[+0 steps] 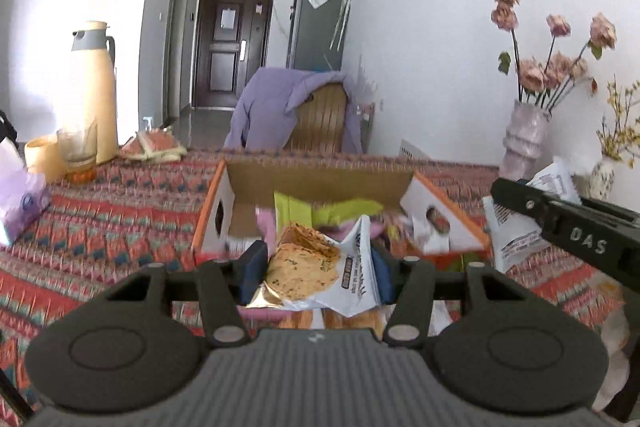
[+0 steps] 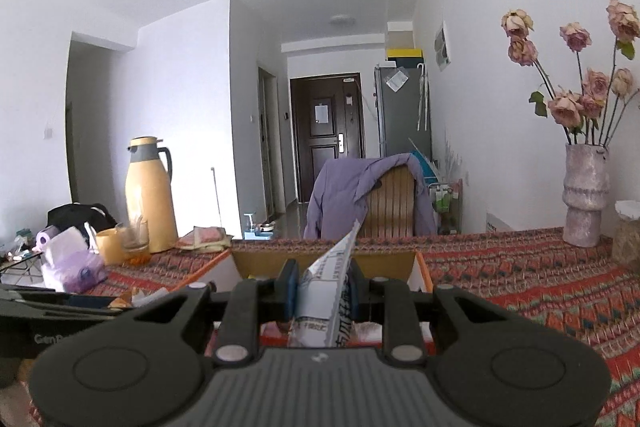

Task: Organize snacks
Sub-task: 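Carry the white wrapper and pumpkin-seed packet over the box and open both grippers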

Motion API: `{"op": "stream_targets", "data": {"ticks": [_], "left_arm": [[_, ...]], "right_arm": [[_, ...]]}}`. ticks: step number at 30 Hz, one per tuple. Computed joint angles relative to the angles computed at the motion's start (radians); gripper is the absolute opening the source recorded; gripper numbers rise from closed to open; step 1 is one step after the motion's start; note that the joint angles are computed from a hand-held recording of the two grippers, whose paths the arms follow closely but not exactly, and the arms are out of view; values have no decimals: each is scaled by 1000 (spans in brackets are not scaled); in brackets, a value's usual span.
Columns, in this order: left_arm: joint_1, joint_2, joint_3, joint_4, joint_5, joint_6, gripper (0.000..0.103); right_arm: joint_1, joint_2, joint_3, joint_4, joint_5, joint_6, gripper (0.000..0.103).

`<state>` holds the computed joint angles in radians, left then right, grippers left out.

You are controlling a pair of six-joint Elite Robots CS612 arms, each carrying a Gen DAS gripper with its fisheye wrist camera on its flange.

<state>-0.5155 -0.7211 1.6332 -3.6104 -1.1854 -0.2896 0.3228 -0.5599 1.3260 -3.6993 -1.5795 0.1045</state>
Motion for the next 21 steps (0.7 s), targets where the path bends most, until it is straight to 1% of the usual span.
{"op": "stream_targets", "data": {"ticks": [2, 4, 7, 10, 13, 16, 21], "left_arm": [[6, 10, -32, 7, 9, 16, 55], [12, 19, -64, 17, 13, 23, 55], [20, 34, -106, 31, 21, 14, 55], [27, 51, -143, 39, 30, 10, 55], [37, 71, -189, 65, 29, -12, 55], [45, 93, -235, 99, 31, -36, 55], [59, 131, -304, 153, 24, -69, 55]], "right_arm": [[0, 13, -41, 33, -8, -3, 23], [-3, 26, -81, 71, 1, 8, 23], [-7, 52, -154, 134, 0, 25, 23], [-4, 82, -220, 171, -20, 28, 23], [-3, 116, -296, 225, -33, 30, 23], [1, 145, -350, 270, -46, 36, 23], [-5, 187, -411, 317, -49, 57, 23]]}}
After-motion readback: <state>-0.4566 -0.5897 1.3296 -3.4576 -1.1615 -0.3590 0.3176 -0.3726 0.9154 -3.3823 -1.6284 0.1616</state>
